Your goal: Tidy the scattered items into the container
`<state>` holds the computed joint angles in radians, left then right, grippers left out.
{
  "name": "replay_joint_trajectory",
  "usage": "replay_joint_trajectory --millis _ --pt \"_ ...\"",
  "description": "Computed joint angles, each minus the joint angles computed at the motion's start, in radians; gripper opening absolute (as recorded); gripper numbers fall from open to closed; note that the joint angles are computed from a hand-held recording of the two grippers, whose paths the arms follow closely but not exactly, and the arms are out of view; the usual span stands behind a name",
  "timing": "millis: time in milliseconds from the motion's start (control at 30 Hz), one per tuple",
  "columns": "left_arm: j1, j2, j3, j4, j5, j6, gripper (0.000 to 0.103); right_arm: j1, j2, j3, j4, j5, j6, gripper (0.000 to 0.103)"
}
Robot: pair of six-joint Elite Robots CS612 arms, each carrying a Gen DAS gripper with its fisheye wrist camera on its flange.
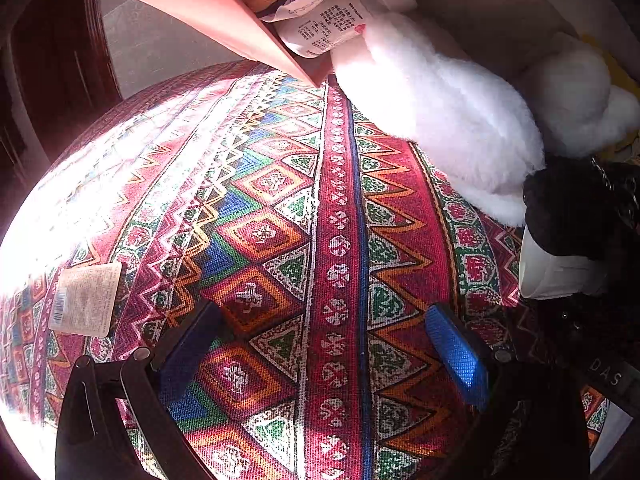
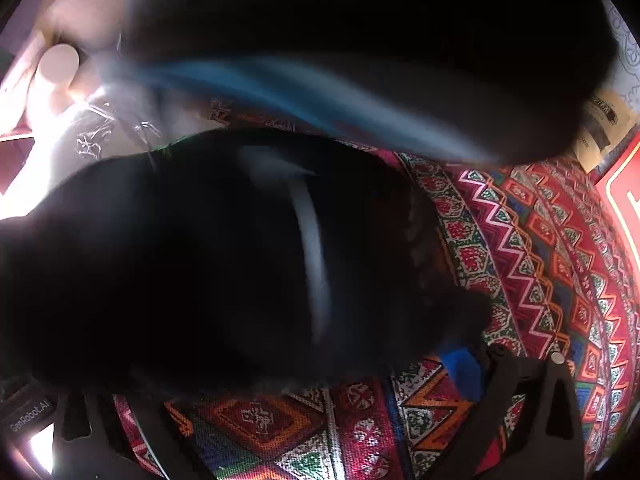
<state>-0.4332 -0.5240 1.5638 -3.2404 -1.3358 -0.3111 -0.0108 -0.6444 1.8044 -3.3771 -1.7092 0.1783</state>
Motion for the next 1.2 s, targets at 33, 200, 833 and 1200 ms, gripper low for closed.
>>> replay_joint_trajectory --millis 33,200,833,1200 --pt "-0.001 0.003 -0.001 -0.007 0.004 0.0 0.103 0.001 0.001 -0.001 0.001 -0.005 -0.002 0.102" --pt "0.001 0.001 -0.008 0.013 -0.004 -0.005 0.103 0.0 0.005 -0.005 0.001 -0.007 -0.006 0.102" --pt "-0.024 -0.049 0.107 -0.048 0.014 -0.027 0.103 -0.014 0.023 -0.019 -0.006 0.004 -0.014 0.102" --pt "-0.041 -0.039 0.076 -0.024 0.022 -0.039 0.103 -0.023 0.037 -0.032 -0.008 0.004 -0.026 0.102"
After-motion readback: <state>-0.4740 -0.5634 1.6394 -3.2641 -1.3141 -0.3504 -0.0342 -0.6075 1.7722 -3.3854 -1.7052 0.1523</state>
